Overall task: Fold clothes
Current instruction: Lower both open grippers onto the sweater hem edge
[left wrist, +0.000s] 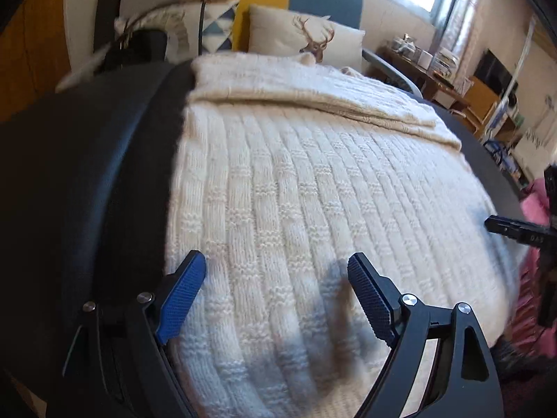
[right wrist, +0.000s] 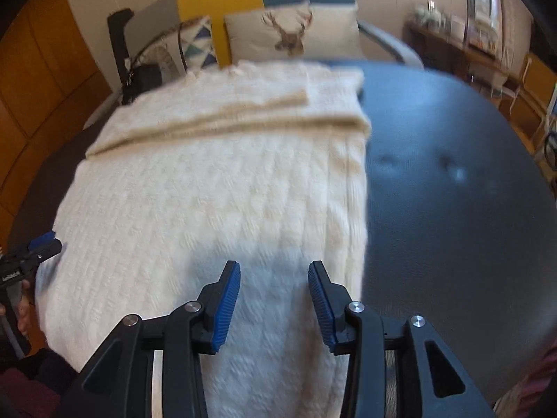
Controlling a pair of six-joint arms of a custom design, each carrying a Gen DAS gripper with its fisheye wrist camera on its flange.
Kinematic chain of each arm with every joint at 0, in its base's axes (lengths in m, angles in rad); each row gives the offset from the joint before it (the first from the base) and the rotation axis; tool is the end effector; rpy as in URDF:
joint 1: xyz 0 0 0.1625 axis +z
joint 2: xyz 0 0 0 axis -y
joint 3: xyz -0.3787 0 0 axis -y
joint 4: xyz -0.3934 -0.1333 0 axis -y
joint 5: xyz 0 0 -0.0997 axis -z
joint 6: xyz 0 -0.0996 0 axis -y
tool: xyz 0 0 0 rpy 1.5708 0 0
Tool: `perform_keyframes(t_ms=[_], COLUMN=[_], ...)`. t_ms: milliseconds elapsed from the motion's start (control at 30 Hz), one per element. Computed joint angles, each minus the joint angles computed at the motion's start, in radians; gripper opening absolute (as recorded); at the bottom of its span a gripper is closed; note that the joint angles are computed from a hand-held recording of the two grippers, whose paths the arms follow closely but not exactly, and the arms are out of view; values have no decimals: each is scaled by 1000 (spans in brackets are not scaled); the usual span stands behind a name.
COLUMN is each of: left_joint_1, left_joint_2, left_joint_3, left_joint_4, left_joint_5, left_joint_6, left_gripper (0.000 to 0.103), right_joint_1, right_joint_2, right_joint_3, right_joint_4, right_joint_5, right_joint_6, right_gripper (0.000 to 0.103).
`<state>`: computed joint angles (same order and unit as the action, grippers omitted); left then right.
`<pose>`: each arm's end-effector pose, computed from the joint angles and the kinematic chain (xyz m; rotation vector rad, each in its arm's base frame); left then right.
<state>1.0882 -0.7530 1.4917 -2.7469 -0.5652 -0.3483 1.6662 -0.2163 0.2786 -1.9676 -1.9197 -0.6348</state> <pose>-0.1230 -0.7033 0.1505 -0.1213 2.2249 -0.9407 0.1833 -0.8739 0.1636 0.8896 -2.5526 0.3128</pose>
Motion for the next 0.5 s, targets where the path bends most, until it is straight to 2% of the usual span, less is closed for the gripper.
perform_keyframes(t_ms=[33, 133, 200, 233, 300, 333, 400, 500], left_joint_1=[-5, -17, -23, -24, -11, -16, -26, -34], left_joint_2=[2, -18, -31, -35, -32, -21, -1, -31], left_joint_3=[-6, 14, 32, 39, 32, 24, 10, 49], left_joint_4=[30, 0, -18, -17, 69, 80, 103, 22], left_joint_5=[16, -8, -21, -26, -18, 6, 51, -2], left_joint_6=[-8, -13, -28, -41, -99, -89, -70, -63], left_gripper=[87, 87, 87, 87, 87, 87, 87, 87], right_joint_1=[-5, -18, -13, -13, -13, -14, -23, -25], right_joint_2=[-18, -69, -116, -119, -123, -104, -127, -115], right_joint_3=[28, 102, 185, 191, 198, 178, 232, 194], right_joint_4=[-2, -17, -93, -89, -75, -56, -115, -70], right_joint_5=[4, 37, 46, 44, 37, -2, 20, 36], right_joint_6=[6, 37, 28, 28, 31, 37, 13, 50], right_gripper=[41, 41, 41, 41, 41, 42, 42, 42])
